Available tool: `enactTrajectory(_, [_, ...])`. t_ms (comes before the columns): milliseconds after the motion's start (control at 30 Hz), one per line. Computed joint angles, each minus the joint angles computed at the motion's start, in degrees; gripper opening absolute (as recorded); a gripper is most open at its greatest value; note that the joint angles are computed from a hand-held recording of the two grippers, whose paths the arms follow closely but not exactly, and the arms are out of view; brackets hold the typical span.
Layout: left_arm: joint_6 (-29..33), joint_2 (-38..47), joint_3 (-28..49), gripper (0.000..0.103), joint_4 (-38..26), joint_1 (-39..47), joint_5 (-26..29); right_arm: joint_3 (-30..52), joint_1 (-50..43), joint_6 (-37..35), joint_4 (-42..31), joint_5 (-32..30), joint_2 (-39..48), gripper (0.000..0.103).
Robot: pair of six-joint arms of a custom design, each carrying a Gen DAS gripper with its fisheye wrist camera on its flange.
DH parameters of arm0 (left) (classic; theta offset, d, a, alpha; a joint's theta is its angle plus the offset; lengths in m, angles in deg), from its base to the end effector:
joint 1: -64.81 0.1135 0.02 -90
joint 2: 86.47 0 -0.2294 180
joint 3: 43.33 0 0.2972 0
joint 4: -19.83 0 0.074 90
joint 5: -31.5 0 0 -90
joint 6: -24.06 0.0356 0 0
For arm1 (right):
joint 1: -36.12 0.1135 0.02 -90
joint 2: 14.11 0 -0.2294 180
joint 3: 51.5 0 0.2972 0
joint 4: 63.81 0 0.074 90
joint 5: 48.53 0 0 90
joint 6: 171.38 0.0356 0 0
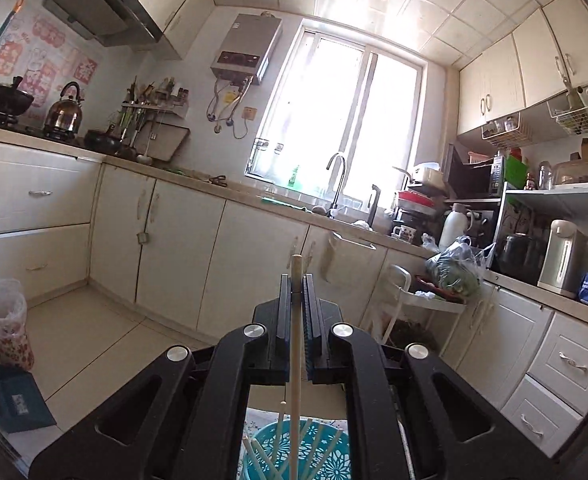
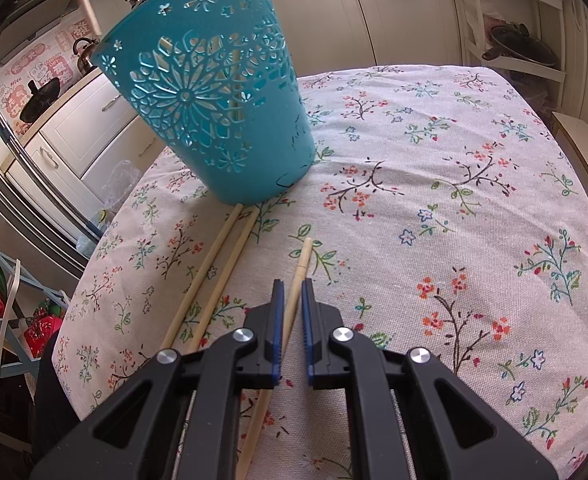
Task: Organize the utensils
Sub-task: 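Raise the stick over the teal cup and open the left tool, then close the right tool on a stick while the left tool withdraws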
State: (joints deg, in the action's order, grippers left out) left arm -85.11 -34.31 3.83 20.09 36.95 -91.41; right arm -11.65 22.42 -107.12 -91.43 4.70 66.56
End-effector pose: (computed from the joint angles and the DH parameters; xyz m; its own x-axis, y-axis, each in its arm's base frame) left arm 0.2556 -0.1132 0.2602 -0.0406 -0.2903 -0.9561 -0.1056 0.9527 -0.2848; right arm 0.2435 -0.0374 0.0502 -0.8035 -0.1622 -0.5728 -0.4140 0.8436 0.3419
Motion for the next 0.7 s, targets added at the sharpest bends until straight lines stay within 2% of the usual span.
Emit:
enactTrajectory(167, [-0.7, 10.1, 2.7, 0.005, 0.7, 0.8, 1.7, 0.0, 0.0, 0.0, 0.0, -0.1, 0.1, 0.009])
enactTrajectory(300, [-2.0, 17.9, 4.5, 0.006, -1.3, 0.5, 2.7, -0.2, -0.1, -0.1, -0.2, -0.1, -0.3, 0.009])
enactTrajectory(400, [-3.2, 20.0, 3.6, 0.007, -3.1, 0.2, 2.8, -0.1, -0.1, -0.1, -0.2, -0.2, -0.2, 0.009])
enactTrajectory(500, [-3.9, 17.2, 0.5, 0.022, -5.4, -0.6, 1.8, 0.1, -0.1, 0.0, -0.3, -0.2, -0.1, 0.009])
enactTrajectory(567, [-4.1, 14.1, -2.0, 0.045, -6.9, -1.7, -0.2, 0.2, -0.1, 0.0, -0.2, -0.2, 0.1, 0.009])
enactTrajectory(700, [-5.3, 5.6, -7.3, 0.057, -12.4, -2.8, -2.6, 0.1, -0.1, 0.0, -0.2, -0.1, -0.1, 0.009])
